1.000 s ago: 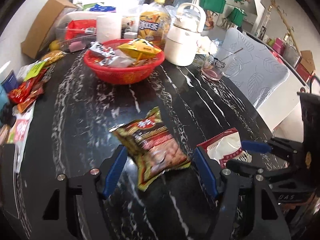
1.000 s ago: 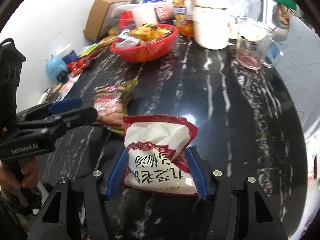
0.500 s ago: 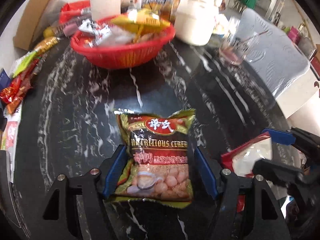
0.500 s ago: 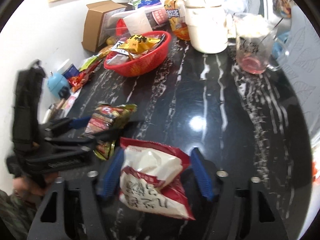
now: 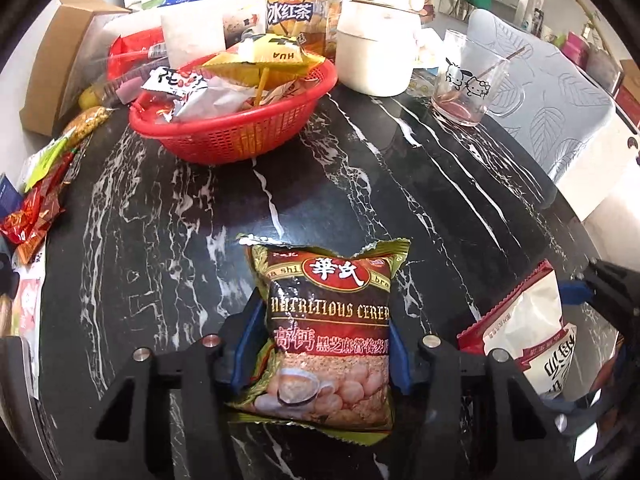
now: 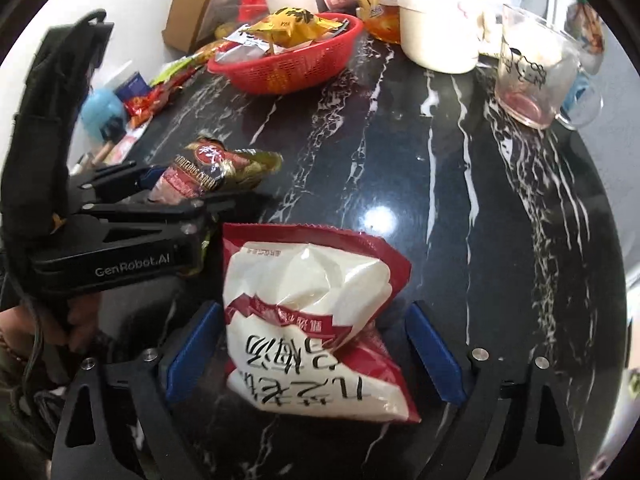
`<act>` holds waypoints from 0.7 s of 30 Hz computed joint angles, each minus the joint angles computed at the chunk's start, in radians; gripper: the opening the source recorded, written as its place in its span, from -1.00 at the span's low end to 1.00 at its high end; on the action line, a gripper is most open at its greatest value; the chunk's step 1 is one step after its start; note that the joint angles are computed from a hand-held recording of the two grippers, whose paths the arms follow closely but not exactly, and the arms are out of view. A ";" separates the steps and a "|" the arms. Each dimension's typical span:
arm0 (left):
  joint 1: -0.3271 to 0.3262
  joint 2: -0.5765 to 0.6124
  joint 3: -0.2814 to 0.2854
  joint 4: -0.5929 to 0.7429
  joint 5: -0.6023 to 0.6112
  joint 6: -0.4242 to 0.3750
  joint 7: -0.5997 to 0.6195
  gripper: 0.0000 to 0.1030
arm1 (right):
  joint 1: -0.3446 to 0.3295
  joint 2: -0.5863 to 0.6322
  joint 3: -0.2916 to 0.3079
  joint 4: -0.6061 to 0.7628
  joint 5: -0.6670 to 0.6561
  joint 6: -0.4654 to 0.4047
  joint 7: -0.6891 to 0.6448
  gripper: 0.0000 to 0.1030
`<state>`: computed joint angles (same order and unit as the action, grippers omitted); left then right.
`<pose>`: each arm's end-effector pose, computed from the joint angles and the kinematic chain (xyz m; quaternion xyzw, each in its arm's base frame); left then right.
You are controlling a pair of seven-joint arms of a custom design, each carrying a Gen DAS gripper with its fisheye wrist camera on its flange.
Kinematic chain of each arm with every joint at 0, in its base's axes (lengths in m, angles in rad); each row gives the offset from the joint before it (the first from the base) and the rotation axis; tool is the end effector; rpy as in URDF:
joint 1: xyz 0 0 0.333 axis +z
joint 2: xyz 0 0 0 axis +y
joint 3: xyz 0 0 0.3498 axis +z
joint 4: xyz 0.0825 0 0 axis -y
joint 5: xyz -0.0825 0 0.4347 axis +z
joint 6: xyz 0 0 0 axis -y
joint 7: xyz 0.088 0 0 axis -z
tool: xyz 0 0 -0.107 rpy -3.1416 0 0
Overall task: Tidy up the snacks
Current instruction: 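Grasp the brown cereal packet with the left gripper while the right grasps the white-red bag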
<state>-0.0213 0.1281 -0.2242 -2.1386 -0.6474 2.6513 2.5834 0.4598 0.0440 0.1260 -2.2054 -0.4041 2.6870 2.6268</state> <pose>0.6167 -0.1349 0.3851 -0.3912 0.8769 -0.2672 0.0813 0.5028 0.3481 0.4088 -0.6334 0.7337 -0.1149 0.2174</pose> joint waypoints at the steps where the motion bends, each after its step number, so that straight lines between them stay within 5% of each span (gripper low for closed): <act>1: 0.001 0.001 0.001 0.001 -0.001 -0.001 0.001 0.00 | -0.001 0.001 -0.003 0.000 -0.017 0.008 0.006 0.71; 2: 0.004 -0.001 0.001 0.001 -0.008 0.001 0.008 0.00 | -0.002 0.001 -0.006 0.000 -0.044 0.011 0.017 0.46; 4: 0.008 -0.006 0.005 0.000 -0.011 0.010 0.018 -0.01 | -0.002 0.005 -0.009 0.012 -0.078 -0.015 0.037 0.34; 9: 0.027 0.009 0.025 0.035 0.011 -0.068 -0.037 -0.01 | -0.009 0.010 -0.027 0.016 -0.211 0.015 0.145 0.29; 21: 0.042 0.024 0.028 0.050 0.042 -0.077 -0.112 -0.01 | 0.012 0.070 -0.039 0.067 -0.135 0.058 -0.002 0.31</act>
